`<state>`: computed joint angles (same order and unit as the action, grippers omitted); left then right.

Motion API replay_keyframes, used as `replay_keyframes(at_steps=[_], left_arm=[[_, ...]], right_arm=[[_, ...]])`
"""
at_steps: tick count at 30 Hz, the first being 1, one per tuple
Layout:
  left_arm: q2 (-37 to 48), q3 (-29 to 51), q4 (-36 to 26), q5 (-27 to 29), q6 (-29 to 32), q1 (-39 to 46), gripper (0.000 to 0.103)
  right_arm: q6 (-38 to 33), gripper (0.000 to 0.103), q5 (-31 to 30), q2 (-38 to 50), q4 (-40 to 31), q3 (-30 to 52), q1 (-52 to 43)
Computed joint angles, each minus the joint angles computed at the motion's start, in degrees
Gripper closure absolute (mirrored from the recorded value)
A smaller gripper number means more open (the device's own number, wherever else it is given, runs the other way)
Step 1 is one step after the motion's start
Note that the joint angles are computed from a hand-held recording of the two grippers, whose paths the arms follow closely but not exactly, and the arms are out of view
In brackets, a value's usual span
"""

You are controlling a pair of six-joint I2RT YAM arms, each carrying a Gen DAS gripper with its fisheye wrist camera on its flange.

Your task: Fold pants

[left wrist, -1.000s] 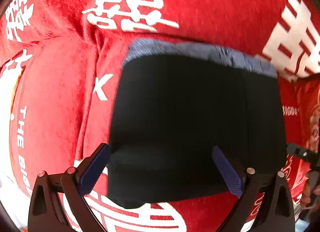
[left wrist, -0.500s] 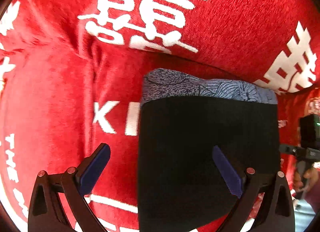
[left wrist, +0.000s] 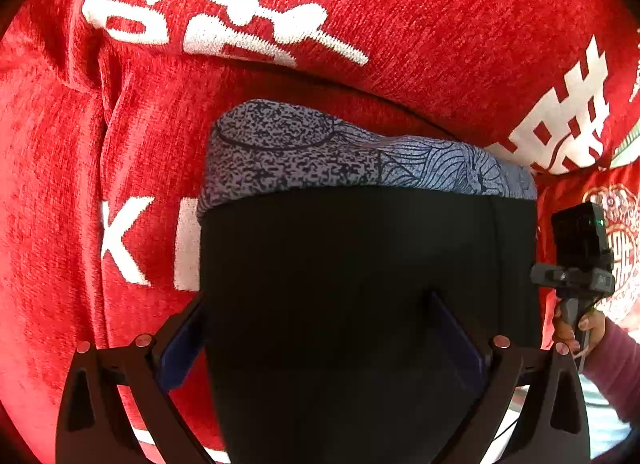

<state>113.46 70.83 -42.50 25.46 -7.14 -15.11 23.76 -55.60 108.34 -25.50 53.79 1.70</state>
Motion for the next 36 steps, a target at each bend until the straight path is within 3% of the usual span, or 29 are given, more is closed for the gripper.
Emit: replay_keyframes(at_steps=[3, 6, 8, 18, 25, 31, 32, 36], left_arm=[[-2.6, -2.0, 2.1, 0.4, -1.6, -0.9, 0.022], [-5.3, -1.9, 0.5, -0.7, -1.9, -1.5, 0.037], [-7.1, -1.7, -1.0, -0.5, -2.2, -1.4, 0.041], [-20.1, -5.9, -9.5, -2.2, -2.4, -1.9, 0.041], [-31.2, -12.4, -16.2, -3.5, -0.2, 1.2, 0.041], [-33.4, -21.0, -12.9, -5.8, 4.9, 4.4, 0.041], [-33.6, -23.2, -10.3, -7.4, 5.6, 4.6, 0.039], [-32.7, -27.2, -3.1, -8.8, 6.4, 6.7, 0.011]], right_arm=[[-0.4, 0.047, 1.9, -0.9, -2.5, 1.0, 0.5], [1.8, 0.057, 1.5, -3.5, -1.4, -0.1, 0.8], [3.1, 0.060, 0.8, -4.8, -0.7, -0.9, 0.6], [11.4, 0.062, -3.9, -16.3, 0.8, -7.0, 4.2], [28.6, 0.062, -3.4, -26.5, 13.2, -15.5, 11.4], [39.8, 0.062, 3.3, -30.3, 23.5, -22.6, 19.0], [40.4, 0.062, 5.7, -30.2, 23.6, -23.0, 20.7], [41.7, 0.054, 13.2, -29.5, 23.8, -24.1, 23.1]])
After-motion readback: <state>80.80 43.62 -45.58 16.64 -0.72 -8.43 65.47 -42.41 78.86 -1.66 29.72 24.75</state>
